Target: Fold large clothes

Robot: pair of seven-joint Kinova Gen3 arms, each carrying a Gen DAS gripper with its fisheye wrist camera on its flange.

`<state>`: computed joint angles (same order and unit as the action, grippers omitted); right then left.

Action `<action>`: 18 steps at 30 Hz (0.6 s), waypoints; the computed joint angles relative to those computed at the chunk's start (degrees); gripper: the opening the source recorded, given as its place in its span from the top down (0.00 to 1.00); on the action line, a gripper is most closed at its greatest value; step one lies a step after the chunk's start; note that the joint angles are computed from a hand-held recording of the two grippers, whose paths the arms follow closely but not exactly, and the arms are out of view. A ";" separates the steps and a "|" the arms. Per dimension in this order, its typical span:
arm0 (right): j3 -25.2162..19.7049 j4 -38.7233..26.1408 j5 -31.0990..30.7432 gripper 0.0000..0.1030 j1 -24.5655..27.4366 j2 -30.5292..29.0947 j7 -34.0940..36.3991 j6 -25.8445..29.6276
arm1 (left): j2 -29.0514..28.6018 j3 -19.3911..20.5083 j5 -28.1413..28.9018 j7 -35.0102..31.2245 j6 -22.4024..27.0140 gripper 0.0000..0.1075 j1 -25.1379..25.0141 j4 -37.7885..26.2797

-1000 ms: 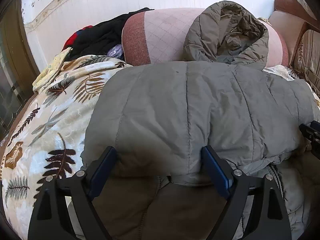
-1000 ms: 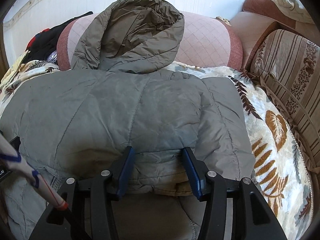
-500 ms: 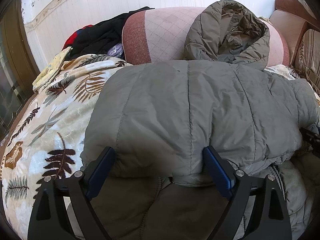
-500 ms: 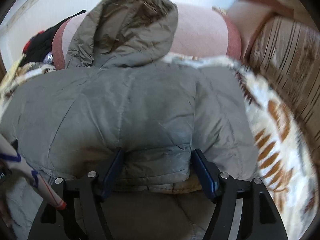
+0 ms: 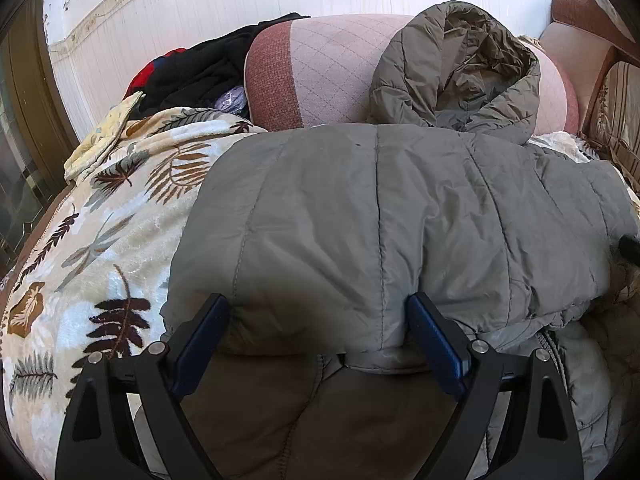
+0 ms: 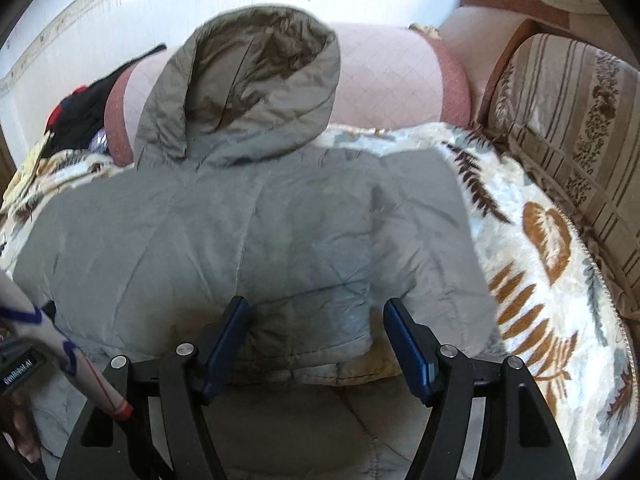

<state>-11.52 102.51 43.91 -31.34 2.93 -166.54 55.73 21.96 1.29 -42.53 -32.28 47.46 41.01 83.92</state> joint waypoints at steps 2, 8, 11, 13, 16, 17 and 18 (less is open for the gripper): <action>-0.66 0.38 3.44 0.28 -1.05 -0.44 -2.64 1.14 | 0.00 0.02 -0.01 0.00 0.09 0.16 0.03 -0.06; -1.30 0.94 3.20 0.49 -0.36 -1.13 -0.05 -3.20 | 0.11 -0.02 -0.18 0.15 0.36 0.14 0.10 -0.22; -0.81 0.52 0.38 0.51 0.12 -0.49 2.33 -4.39 | 0.12 -0.02 -0.23 0.16 0.38 0.14 0.11 -0.21; -0.33 0.45 -1.46 0.51 0.55 -0.23 3.63 -4.92 | 0.10 0.01 -0.18 0.15 0.34 0.14 0.08 -0.18; 0.36 0.43 -3.72 0.51 1.07 0.46 5.49 -5.86 | 0.10 0.01 -0.18 0.15 0.34 0.14 0.07 -0.18; 0.53 0.50 -4.22 0.51 1.16 0.57 5.82 -6.20 | 0.10 0.01 -0.18 0.15 0.34 0.14 0.07 -0.18; 0.65 0.58 -4.50 0.51 1.18 0.64 6.03 -6.40 | 0.06 0.01 -0.17 0.12 0.29 0.14 0.02 -0.11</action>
<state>-10.87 103.08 39.41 -30.17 3.57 -160.51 49.33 22.02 1.30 -42.69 -32.15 47.74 41.03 83.81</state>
